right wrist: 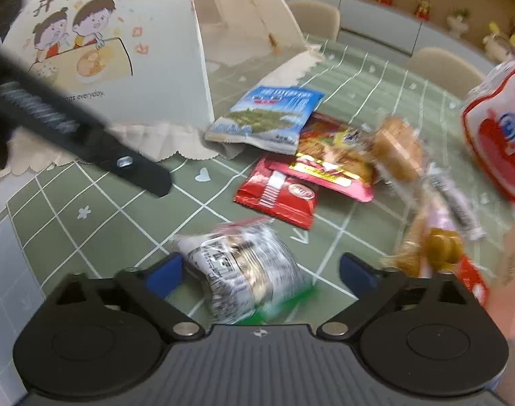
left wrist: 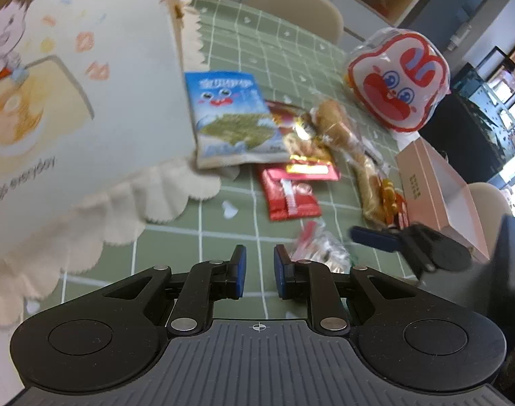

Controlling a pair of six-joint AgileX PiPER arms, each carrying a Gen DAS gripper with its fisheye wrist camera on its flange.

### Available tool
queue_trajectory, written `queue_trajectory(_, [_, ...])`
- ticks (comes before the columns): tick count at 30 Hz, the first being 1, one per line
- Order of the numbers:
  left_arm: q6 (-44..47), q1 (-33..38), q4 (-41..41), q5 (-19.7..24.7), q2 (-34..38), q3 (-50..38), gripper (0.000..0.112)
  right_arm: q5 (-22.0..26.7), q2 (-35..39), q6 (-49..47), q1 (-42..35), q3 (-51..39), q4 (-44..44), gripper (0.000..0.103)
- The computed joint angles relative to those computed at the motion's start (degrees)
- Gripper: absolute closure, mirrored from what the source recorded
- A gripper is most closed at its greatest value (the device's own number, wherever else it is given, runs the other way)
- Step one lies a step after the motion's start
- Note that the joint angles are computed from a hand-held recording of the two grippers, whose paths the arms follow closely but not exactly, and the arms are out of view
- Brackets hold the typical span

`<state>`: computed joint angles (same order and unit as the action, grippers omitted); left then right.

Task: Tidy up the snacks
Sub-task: 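Move right tool to white peanut packet while left tool approaches blue seaweed packet, then grasp the blue seaweed packet with the left tool and lift it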

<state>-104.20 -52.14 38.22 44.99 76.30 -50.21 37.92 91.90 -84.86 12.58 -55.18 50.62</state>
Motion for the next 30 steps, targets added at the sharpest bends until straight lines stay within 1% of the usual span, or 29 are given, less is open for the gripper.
queue_trajectory(1, [-0.5,-0.2,0.0,-0.3,-0.1,0.4,0.092,2.2,0.1,0.8,-0.9,-0.5,0.3,0.030])
queue_trajectory(2, [-0.7,-0.1,-0.1,-0.8,0.3,0.6,0.092,3.3,-0.7,1.0,-1.8,0.0,0.5,0.042])
queue_trajectory(5, [-1.2,0.4,-0.1,-2.8,2.1,0.4,0.092,7.0,-4.2,0.0,-6.3,2.5,1.3,0.044])
queue_trajectory(8, [-1.2,1.7,1.5,-5.1,4.0,-0.6,0.092,8.8,-7.4,0.0,-12.4,5.4,0.7,0.045])
queue_trajectory(9, [-1.1,1.8,2.5,-4.7,4.5,-1.4,0.092,8.6,-8.5,0.1,-14.8,6.4,0.3,0.045])
queue_trajectory(10, [-0.7,1.9,4.1,-3.3,5.2,-2.8,0.092,7.1,-9.7,-0.1,-16.8,7.9,0.2,0.045])
queue_trajectory(12, [1.4,2.6,6.4,0.9,6.8,-6.6,0.092,3.6,-11.3,-0.8,-19.7,10.2,0.3,0.045])
queue_trajectory(14, [5.4,5.4,7.8,4.5,8.8,-11.2,0.092,1.7,-12.0,-1.5,-22.8,11.8,0.9,0.045])
queue_trajectory(16, [8.6,8.8,9.4,8.7,12.4,-16.3,0.092,1.2,-11.5,-0.8,-25.0,12.3,1.2,0.044])
queue_trajectory(17, [10.7,10.9,9.6,10.5,15.0,-19.4,0.092,1.4,-11.2,0.3,-26.0,12.3,0.9,0.041])
queue_trajectory(18, [13.2,13.2,9.5,10.9,17.1,-21.8,0.092,1.7,-10.6,1.4,-27.0,12.1,0.8,0.031])
queue_trajectory(20, [18.7,17.5,8.8,11.0,21.8,-26.9,0.092,1.6,-10.2,2.4,-27.6,12.2,1.5,0.023])
queue_trajectory(23, [28.6,23.0,5.1,9.9,28.0,-34.2,0.091,-0.1,-10.5,2.2,-27.4,13.2,1.8,0.020])
queue_trajectory(25, [35.1,26.1,1.8,10.2,31.9,-39.2,0.091,-1.1,-11.3,1.5,-27.2,14.2,2.3,0.019])
queue_trajectory(28, [40.6,29.8,-2.5,9.8,35.9,-43.0,0.091,-1.0,-12.0,0.8,-27.6,15.1,2.5,0.015])
queue_trajectory(30, [43.5,31.7,-6.9,7.3,35.7,-41.4,0.091,-0.5,-11.9,1.2,-27.7,14.7,2.1,0.013])
